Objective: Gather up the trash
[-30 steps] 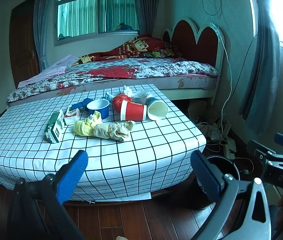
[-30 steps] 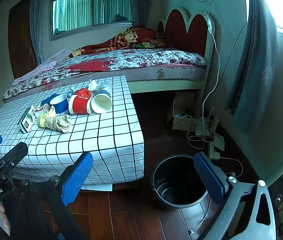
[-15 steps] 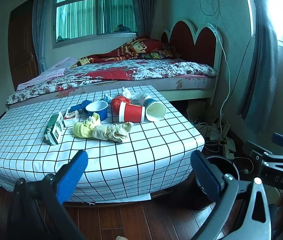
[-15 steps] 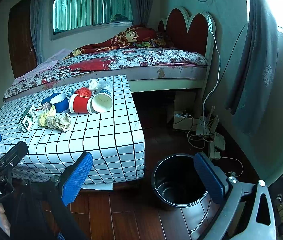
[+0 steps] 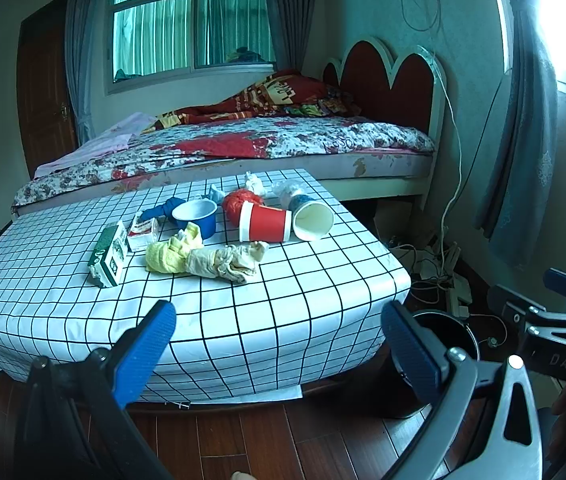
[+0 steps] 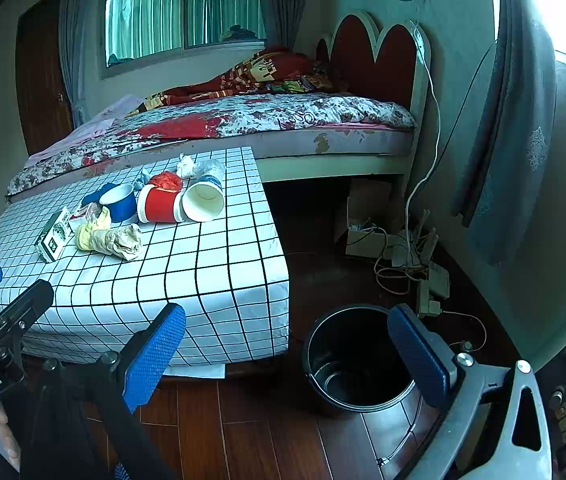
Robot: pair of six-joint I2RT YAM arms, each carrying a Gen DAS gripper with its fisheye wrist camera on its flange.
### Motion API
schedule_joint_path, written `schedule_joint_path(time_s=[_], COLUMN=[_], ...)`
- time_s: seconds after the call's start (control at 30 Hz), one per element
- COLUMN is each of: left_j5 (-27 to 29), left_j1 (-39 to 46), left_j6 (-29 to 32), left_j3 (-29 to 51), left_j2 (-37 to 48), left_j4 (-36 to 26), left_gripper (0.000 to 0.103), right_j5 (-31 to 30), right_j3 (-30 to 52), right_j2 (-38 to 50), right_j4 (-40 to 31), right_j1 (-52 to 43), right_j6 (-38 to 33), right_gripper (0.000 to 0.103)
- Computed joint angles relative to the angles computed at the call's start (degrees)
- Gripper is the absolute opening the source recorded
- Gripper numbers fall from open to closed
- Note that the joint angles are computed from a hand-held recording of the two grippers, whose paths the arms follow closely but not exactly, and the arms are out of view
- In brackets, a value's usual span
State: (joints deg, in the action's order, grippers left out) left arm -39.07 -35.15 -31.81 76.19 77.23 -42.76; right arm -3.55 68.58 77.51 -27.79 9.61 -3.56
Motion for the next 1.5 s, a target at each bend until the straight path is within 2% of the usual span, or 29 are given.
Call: schedule_joint_path(time_s=[0.43,0.63,0.8,0.97,1.1,1.23,1.43,1.5], left_j5=[1.24,3.66,9.93,12.72,16.57,20.98,25.39,26.54], left_j1=[2.39,8.61,18.44,27.81,36.74,43.86,49.28,50.16], left_j6=[0.38,1.96,4.34,7.95,11.36,14.74,17.09,17.32], left_j3=[-2.16,-6.37,-11.81,-15.79,-17.57,-16.99,-14.02,-12.81], left_j2=[-0.42,-3.12,-6.57,-7.59,-5.11,-0.51,6.15,8.42], left_j4=[1.2,3.2,5.04,8.08,12.3,15.76,19.46,20.72], left_gripper=[0.102,0.102,0.102,0.102,0.1,0.09,0.084,0.081], right_j5=[-1.57,-5.26,-6.9,-8.35,-8.38,-6.46,-6.52,-6.31], right_j3=[0.33,2.11,6.55,18.25,30.61,46.37,66.36,72.69], right_j2=[1.3,4.92,12.04,25.35,36.76,49.47,63.32,67.14], right_j4=[-0.59,0.7,2.77,3.16,0.25,-5.51,-14.09,-17.15], right_j1=[0.0,1.94,7.51,14.17,18.11,20.92,22.38,22.82], right_j6=[-0.31,-1.23,-2.19,-3.35,-5.14,-6.92,-8.85,-8.74], right_gripper=[0.102,0.102,0.101,0.092,0.09,0.088,0.081,0.067])
